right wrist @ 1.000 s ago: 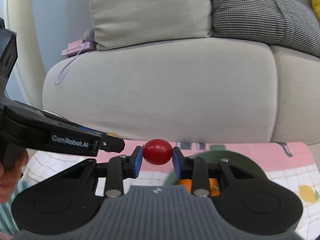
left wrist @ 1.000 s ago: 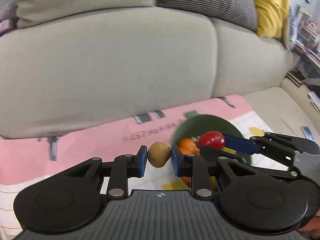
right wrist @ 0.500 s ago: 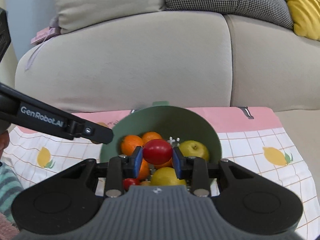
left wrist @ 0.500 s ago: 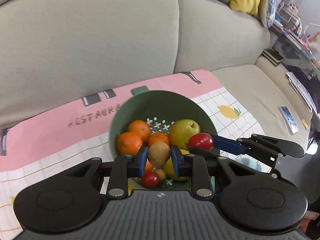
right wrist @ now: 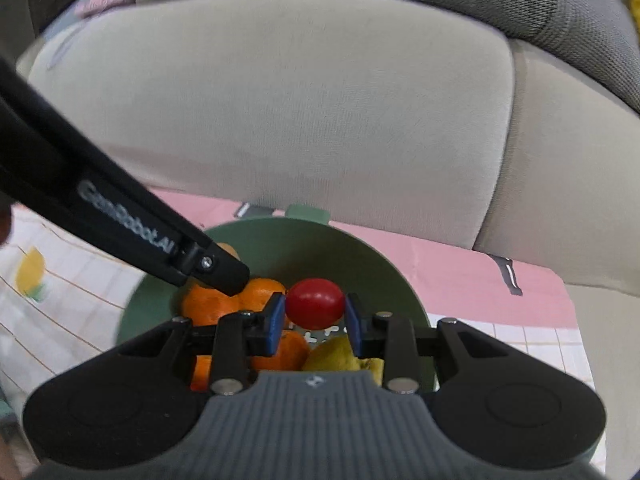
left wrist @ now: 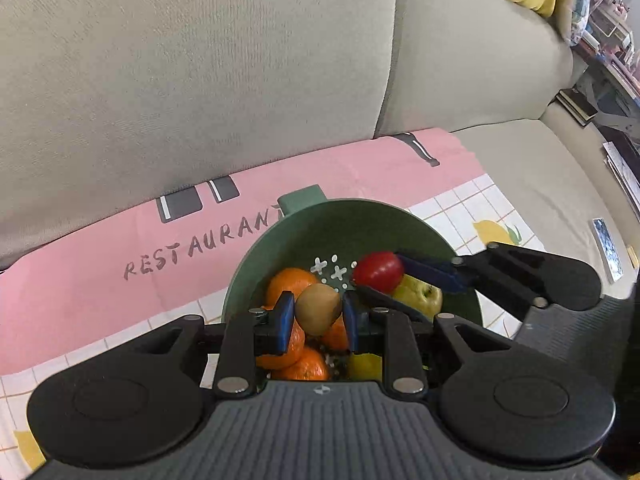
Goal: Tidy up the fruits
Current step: 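Open the right tool releasing the tomato while the left tool releases its fruit into the colander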
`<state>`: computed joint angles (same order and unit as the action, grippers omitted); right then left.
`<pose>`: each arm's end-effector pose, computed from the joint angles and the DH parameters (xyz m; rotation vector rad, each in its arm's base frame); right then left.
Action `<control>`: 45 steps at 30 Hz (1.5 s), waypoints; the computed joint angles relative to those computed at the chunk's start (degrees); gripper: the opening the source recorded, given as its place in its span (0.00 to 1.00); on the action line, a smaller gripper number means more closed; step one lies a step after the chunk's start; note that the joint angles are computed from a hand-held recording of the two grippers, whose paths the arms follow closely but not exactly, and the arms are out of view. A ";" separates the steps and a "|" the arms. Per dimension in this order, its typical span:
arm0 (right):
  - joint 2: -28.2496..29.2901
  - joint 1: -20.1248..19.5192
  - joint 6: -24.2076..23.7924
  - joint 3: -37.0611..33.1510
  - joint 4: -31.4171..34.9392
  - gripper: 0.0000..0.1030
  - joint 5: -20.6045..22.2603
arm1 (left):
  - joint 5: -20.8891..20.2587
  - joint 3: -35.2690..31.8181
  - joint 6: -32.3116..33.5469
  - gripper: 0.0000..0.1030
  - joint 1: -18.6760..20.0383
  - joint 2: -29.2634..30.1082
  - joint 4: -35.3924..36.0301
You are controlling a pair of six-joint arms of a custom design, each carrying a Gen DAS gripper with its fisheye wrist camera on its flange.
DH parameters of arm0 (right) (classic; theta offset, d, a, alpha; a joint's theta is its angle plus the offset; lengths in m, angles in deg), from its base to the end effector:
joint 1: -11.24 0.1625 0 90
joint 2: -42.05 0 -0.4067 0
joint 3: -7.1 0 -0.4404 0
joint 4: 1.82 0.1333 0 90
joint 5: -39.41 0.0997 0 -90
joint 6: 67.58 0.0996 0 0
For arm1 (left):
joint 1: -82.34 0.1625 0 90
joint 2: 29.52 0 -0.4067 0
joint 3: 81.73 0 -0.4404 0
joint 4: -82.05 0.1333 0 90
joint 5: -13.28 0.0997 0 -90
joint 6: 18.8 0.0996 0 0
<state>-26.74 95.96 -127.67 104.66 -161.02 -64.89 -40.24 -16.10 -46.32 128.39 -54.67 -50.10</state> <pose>0.0464 -0.6788 0.3209 1.0449 -2.2655 0.6035 -0.4202 -0.7133 -0.0277 0.3579 2.5662 -0.5294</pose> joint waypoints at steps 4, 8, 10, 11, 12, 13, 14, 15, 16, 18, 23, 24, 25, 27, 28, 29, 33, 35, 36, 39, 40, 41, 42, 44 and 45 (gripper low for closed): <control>2.49 -0.13 -1.77 -2.31 1.13 0.28 -1.28 | -0.50 -1.37 -0.78 0.28 0.94 0.87 1.02; 4.19 -0.25 -2.63 -3.73 2.08 0.29 -2.63 | -0.61 -1.88 -0.89 0.28 1.44 1.32 1.38; 4.60 -0.36 -2.48 -4.01 2.40 0.29 -3.24 | -0.71 -2.19 -0.84 0.28 1.58 1.53 1.67; 4.74 -0.45 -2.83 -3.92 1.89 0.29 -3.18 | -0.82 -2.32 -0.79 0.28 1.65 1.60 1.86; 4.78 -0.47 -3.23 -3.80 1.59 0.29 -3.17 | -0.85 -2.43 -0.81 0.28 1.70 1.68 1.99; 4.87 -0.47 -3.52 -3.83 1.52 0.29 -3.17 | -0.91 -2.51 -0.86 0.28 1.74 1.73 2.11; 4.95 -0.48 -3.59 -3.92 1.54 0.29 -3.16 | -0.98 -2.60 -0.90 0.28 1.76 1.78 2.21; 4.98 -0.52 -3.52 -4.02 1.61 0.29 -3.07 | -1.08 -2.59 -0.88 0.28 1.77 1.78 2.18; 4.92 -0.60 -3.31 -4.09 1.79 0.29 -2.82 | -1.19 -2.52 -0.81 0.28 1.77 1.74 2.08; 4.44 -0.82 -2.85 -3.49 1.23 0.29 -2.32 | -1.58 -2.39 -0.66 0.28 1.74 1.64 1.97; 1.56 -1.30 -1.20 -1.15 -0.16 0.34 -0.15 | -2.95 -2.38 0.88 0.28 1.53 1.73 1.91; 1.06 -1.31 -1.02 -0.77 -0.34 0.34 -0.02 | -3.23 -2.49 1.64 0.28 1.45 1.90 2.04; 0.40 -1.38 -0.94 -0.19 -0.65 0.34 0.15 | -3.42 -2.52 2.19 0.28 1.37 2.01 2.24; -0.93 -1.55 -0.80 0.96 -1.27 0.34 0.46 | -3.80 -2.98 3.68 0.28 1.21 2.49 3.56; -1.56 -1.61 -0.63 1.60 -1.81 0.34 0.49 | -3.85 -3.16 4.07 0.28 1.15 2.68 4.28; -2.17 -1.71 -0.38 2.29 -2.50 0.34 0.46 | -3.83 -3.39 4.38 0.28 1.06 2.91 5.20; -3.82 -2.14 1.94 4.29 -4.78 0.35 -0.25 | -4.69 -4.13 4.88 0.28 0.97 3.61 7.91; -4.60 -2.15 3.91 4.47 -4.23 0.35 -0.56 | -5.09 -4.44 4.67 0.28 1.02 3.96 8.95; -4.77 -2.20 4.81 4.49 -3.94 0.35 -0.70 | -5.01 -4.56 4.59 0.28 1.03 4.14 9.33; -5.08 -2.20 5.87 4.74 -3.64 0.35 -0.79 | -4.59 -5.13 4.04 0.28 1.08 4.65 10.90; -5.13 -2.14 5.86 4.84 -3.66 0.35 -0.79 | -4.56 -5.38 3.93 0.28 1.07 4.80 11.40; -4.95 -2.23 5.70 4.53 -3.52 0.35 -0.66 | -4.44 -5.55 4.13 0.28 1.01 4.92 11.67; -4.60 -2.58 5.41 3.85 -3.17 0.35 -0.34 | -4.19 -5.83 4.48 0.30 0.93 5.10 12.09; -4.62 -2.44 5.54 3.96 -2.95 0.35 -0.36 | -3.85 -6.27 4.52 0.32 0.74 5.27 12.85; -4.56 -2.39 5.61 3.95 -2.95 0.35 -0.40 | -3.54 -6.23 4.31 0.34 0.62 5.18 13.11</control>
<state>-31.29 93.57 -122.06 108.61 -163.98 -65.28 -43.78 -22.34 -42.01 129.01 -49.49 -36.99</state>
